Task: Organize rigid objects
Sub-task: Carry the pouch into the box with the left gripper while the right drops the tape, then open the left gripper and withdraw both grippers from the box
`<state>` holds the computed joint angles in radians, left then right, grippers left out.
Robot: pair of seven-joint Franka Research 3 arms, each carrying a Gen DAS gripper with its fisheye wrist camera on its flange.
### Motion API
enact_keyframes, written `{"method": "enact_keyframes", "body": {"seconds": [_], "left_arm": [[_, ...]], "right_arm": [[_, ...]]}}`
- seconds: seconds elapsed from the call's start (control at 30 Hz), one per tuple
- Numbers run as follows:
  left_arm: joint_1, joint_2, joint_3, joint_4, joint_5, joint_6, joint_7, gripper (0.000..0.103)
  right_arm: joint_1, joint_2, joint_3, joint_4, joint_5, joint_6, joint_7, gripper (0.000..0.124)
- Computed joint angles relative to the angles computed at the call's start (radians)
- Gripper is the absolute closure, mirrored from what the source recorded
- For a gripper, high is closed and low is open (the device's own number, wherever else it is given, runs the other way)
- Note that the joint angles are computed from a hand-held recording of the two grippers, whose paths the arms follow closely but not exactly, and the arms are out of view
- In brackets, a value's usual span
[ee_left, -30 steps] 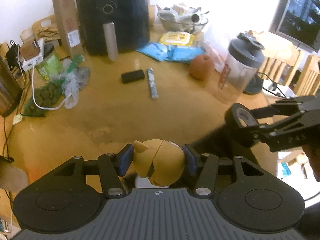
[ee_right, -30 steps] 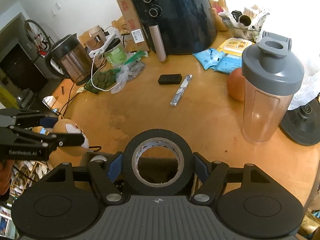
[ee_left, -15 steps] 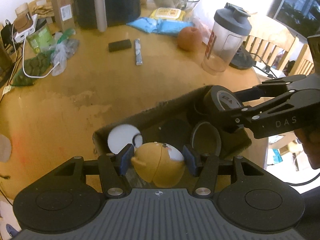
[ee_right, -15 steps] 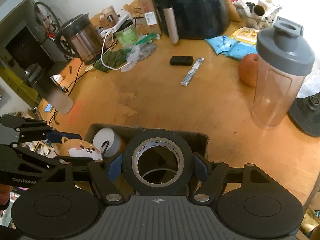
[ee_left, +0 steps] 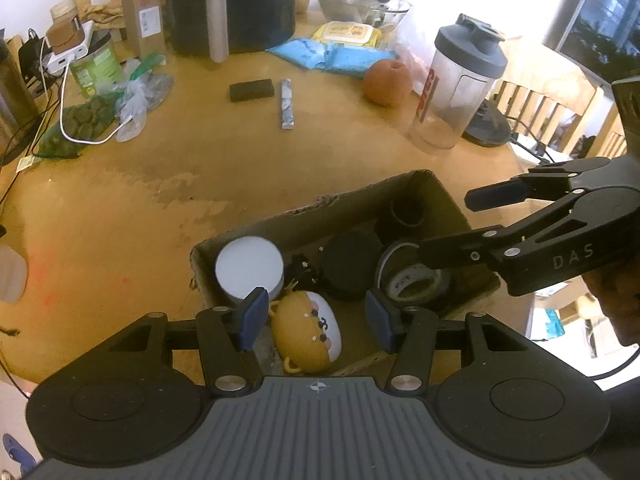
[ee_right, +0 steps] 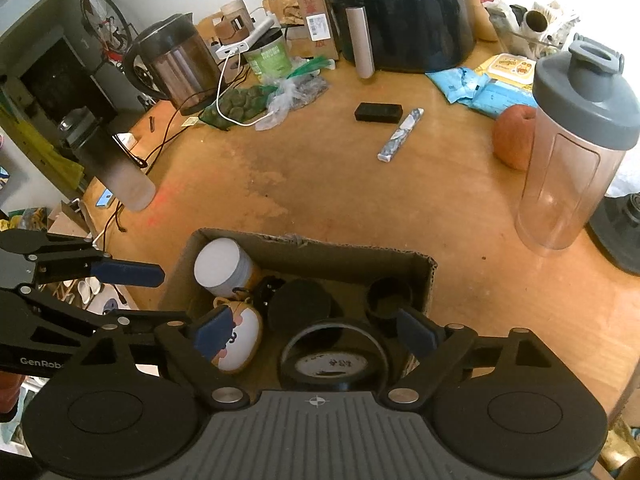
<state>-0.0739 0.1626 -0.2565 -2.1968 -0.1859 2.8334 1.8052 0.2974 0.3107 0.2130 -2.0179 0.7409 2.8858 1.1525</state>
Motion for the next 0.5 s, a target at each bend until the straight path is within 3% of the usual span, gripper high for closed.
{"method": "enact_keyframes", "body": {"seconds": [0.27,0.5], "left_arm": [[-0.012,0.009,0.021,0.012,0.062,-0.016,-0.062,0.050],[-0.009,0.032,0.028,0.043,0.116,-0.036,-0.111,0.049]], "right_arm": [[0.012,0.004,-0.015,0.004,-0.039,-0.006,0.027,0.026],[0.048,0.022,-0.065,0.020,-0.183,-0.029,0.159,0.021]]}}
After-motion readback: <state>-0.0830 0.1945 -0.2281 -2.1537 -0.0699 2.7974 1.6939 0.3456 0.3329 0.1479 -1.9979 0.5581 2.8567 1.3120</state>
